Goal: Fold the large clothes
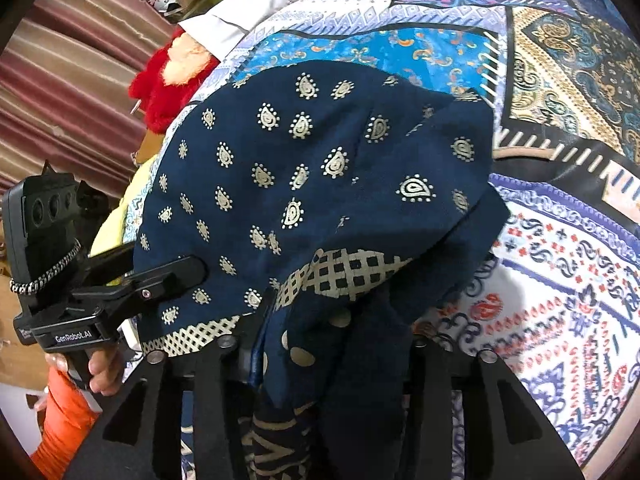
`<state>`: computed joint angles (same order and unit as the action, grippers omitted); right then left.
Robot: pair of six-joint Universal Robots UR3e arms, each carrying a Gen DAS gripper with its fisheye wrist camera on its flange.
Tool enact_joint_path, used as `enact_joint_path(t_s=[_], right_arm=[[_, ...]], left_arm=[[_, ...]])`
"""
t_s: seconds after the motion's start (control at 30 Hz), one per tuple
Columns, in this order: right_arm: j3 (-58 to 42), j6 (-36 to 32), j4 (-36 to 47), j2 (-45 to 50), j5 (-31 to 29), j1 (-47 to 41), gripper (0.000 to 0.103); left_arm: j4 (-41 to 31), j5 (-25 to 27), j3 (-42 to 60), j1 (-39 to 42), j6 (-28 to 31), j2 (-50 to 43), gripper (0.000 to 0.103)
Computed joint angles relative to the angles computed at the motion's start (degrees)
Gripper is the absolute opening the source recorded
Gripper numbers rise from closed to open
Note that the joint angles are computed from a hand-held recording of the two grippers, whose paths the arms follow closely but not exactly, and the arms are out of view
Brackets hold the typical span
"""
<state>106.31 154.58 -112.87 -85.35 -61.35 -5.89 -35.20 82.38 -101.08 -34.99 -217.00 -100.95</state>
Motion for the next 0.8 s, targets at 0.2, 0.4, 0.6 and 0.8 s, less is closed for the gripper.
enact_joint_path(t_s=[0.2, 0.4, 0.6, 0.8], right_arm=[[5.8, -5.0, -0.3, -13.7, -5.0, -3.6, 0.058], [8.0, -11.2, 2.2, -26.5, -3.6, -4.9, 0.084], [12.1, -10.7, -1.3, -22.6, -10.8, 4.0, 0.092], [15.9, -17.3, 1.2, -24.2, -15.7, -3.2, 0.092]], left_arm=[[-10.3, 14.4, 9.2, -7.1, 0.9, 0.8, 0.06], [-11.8, 19.4, 12.2, -13.0, 2.0, 1.6, 0.077], [-17.3, 20.5, 13.3, -16.4, -0.5, -4.5, 0.085], [-13.9, 19.9, 0.4, -16.9, -5.1, 2.1, 0.101]])
